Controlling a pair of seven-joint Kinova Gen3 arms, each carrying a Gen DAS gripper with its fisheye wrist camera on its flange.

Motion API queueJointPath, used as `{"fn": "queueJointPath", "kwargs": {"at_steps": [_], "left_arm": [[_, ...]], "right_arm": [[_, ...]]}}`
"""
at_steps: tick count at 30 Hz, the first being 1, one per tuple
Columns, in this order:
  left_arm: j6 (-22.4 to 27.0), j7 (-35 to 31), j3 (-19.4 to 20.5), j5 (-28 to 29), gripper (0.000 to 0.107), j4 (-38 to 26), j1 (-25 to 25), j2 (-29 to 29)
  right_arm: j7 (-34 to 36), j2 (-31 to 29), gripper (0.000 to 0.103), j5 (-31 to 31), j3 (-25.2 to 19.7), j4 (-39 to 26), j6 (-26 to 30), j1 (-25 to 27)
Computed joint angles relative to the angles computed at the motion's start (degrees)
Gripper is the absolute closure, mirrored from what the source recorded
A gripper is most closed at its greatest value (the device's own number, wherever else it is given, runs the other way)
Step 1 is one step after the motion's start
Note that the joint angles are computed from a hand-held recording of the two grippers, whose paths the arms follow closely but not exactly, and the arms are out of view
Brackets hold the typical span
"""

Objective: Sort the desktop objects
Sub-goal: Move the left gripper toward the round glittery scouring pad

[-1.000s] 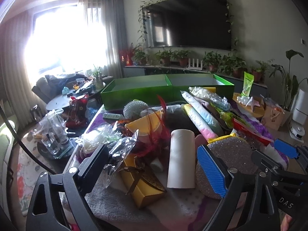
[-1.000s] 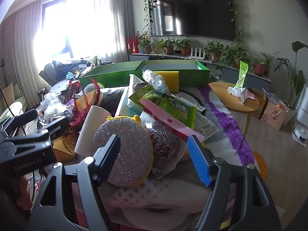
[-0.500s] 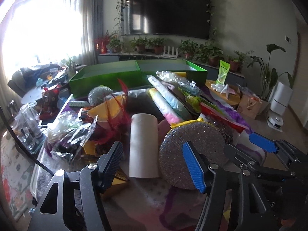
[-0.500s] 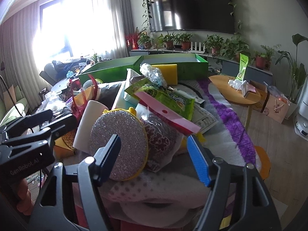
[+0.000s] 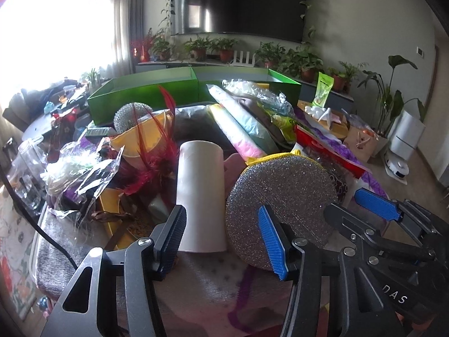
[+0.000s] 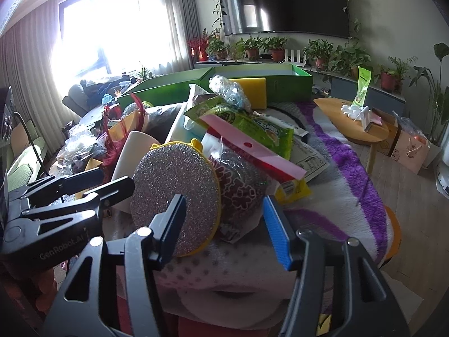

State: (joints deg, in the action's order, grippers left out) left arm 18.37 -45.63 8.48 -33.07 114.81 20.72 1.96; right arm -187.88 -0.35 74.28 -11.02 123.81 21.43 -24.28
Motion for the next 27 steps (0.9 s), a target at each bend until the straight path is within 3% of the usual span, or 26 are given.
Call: {"fn": "queueJointPath", "kwargs": {"at_steps": [4,8,21,27], "left_arm": [[-0.45,-2.52,-0.12,1.85,0.052,-0.2,-0.28,0.7],[-0.93,0.84,-1.24,-1.94,0.052,-0.01,1.17,1.27],[-2.97,-12.62,-0.73,9.93,0.052,-0.1,-1.03,1.18],[-2.77,-13.77,-1.06,9.88,0.053,-0.63,0.12,1.67]], "right_arm": [[2.37,0.39,0.046,-2.67,0.35,-0.3,-0.75,0.29],[3.77,0.77,0.046,-4.22,0.5,-0.46,-1.2,0.28],[5.26,1.61,0.049,-4.52,1.76,-0.6,-2.12,0.1],[7.39,0.76,0.049,-8.24,3.04,1.14,-7.94,2.67]]}}
